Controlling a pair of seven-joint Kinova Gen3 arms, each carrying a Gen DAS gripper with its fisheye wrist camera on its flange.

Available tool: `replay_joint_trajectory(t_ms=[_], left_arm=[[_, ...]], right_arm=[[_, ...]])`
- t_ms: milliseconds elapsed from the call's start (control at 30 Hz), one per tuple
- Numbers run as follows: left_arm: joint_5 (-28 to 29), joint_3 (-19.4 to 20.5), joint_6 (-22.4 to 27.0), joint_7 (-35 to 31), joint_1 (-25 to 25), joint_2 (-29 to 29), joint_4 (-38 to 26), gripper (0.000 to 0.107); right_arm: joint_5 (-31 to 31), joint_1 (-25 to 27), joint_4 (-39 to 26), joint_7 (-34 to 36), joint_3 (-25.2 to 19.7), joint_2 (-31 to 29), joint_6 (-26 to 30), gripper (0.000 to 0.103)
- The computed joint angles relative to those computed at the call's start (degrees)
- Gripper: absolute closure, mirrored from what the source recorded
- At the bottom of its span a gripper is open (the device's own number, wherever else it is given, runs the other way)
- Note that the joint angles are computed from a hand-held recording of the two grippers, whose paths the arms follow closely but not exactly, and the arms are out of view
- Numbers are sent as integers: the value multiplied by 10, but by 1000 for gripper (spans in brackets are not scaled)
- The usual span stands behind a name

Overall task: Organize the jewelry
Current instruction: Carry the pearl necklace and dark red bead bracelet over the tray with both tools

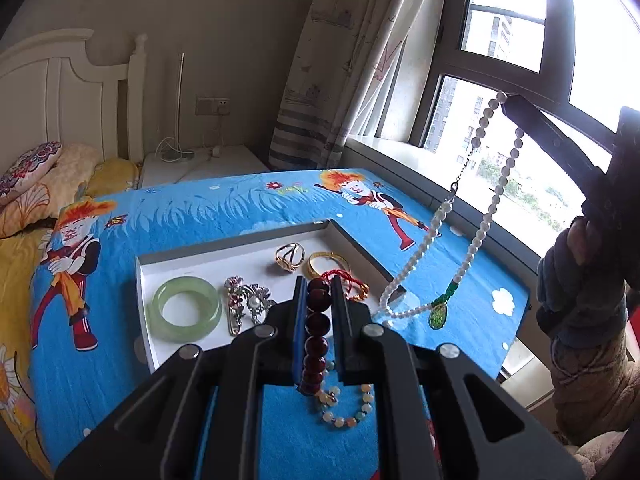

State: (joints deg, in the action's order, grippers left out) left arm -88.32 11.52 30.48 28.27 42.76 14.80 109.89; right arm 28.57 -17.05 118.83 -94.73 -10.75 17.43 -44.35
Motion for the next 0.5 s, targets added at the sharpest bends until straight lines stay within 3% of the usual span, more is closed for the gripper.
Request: replay_joint_trajectory(t_ms=[333, 500], left_arm=[[89, -40, -9, -110, -22, 28, -51, 96], [137, -70, 20, -173, -18, 54, -91, 96]], right_arm=[[8, -26, -94, -21, -16, 38, 92, 95], [-18, -49, -140, 1, -17, 62, 145, 95]])
